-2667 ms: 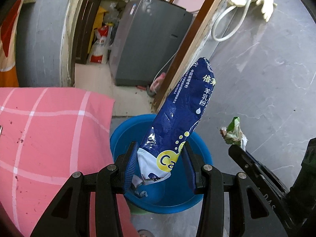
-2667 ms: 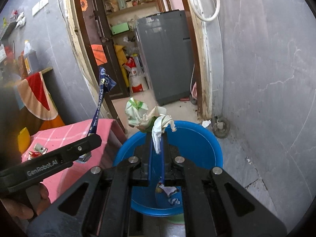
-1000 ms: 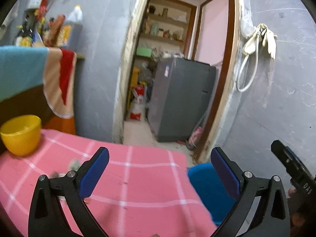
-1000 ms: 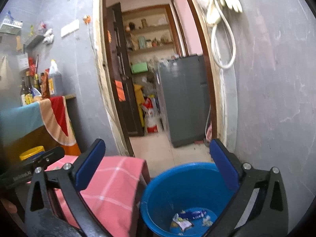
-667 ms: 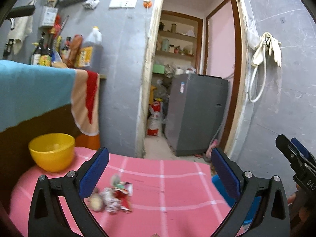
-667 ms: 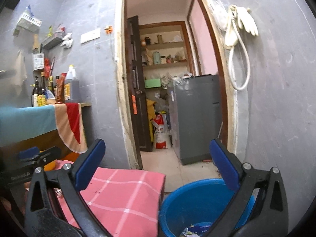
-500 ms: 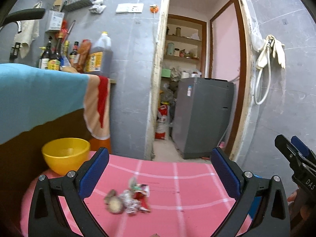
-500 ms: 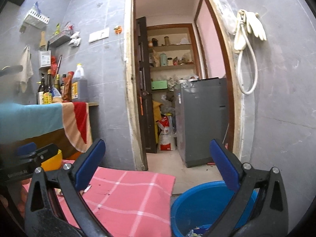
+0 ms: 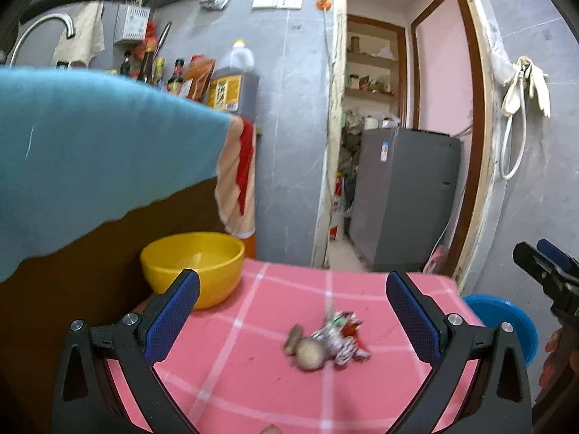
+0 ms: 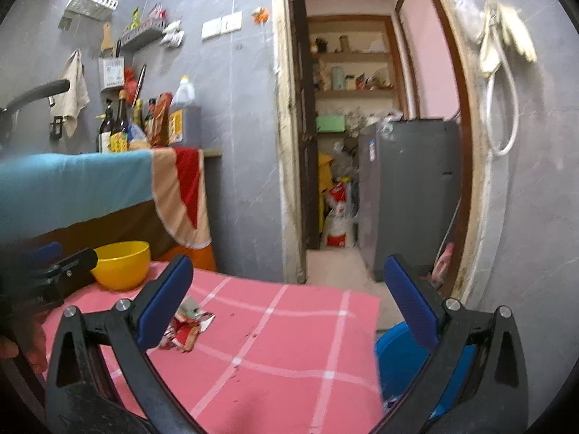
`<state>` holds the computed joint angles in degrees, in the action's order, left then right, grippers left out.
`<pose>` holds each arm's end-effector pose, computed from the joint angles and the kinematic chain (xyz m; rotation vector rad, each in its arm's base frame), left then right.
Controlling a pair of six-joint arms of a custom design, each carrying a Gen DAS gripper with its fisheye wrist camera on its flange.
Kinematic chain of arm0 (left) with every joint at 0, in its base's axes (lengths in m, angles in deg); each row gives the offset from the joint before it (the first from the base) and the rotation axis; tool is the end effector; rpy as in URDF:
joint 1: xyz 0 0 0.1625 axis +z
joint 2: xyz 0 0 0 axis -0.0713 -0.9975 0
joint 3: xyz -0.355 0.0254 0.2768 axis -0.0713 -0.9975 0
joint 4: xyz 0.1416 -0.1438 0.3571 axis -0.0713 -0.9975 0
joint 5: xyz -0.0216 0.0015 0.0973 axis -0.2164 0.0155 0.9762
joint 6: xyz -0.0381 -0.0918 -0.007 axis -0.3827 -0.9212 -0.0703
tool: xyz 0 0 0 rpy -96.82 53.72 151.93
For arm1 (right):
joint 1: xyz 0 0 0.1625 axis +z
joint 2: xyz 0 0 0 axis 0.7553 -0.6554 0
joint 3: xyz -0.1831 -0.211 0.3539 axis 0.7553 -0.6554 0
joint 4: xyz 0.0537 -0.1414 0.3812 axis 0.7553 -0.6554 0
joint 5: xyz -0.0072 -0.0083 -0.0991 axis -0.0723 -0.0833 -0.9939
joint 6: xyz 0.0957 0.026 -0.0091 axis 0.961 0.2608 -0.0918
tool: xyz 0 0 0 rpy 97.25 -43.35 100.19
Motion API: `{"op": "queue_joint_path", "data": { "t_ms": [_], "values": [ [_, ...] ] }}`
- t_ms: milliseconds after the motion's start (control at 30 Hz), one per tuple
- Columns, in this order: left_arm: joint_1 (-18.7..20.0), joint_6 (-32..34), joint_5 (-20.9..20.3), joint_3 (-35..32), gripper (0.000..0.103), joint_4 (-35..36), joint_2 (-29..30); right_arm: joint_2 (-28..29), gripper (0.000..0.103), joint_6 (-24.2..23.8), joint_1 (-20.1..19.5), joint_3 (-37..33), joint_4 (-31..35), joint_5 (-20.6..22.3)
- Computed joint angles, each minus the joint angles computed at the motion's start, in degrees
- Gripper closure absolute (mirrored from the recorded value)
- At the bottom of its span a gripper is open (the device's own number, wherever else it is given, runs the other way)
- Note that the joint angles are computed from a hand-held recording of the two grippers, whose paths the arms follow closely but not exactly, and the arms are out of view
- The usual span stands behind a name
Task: Collect trash
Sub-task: 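Bring both tools back over the remaining trash on the table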
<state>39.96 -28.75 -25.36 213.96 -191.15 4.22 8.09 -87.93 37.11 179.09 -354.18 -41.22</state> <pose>-0.1967 -0.3949 0.0706 0.9116 2.2040 -1.3769 0.0987 -0.3247 0.1918 0.5186 -1.9158 1.5815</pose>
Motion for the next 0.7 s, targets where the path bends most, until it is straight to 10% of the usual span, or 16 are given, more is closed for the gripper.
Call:
{"op": "queue_joint_path", "data": {
  "t_ms": [400, 700],
  "values": [
    [5.4, -8.3, -4.1, 0.7, 0.003, 18.3, -4.7, -3.6, 0.0, 3.0, 2.3, -4.5, 23.7, -6.3],
    [8.8, -15.6, -10.3, -1.3, 0.033, 35.4, -9.2, -4.2, 0.0, 3.9, 3.1, -8.7, 41.0, -11.7]
  ]
}}
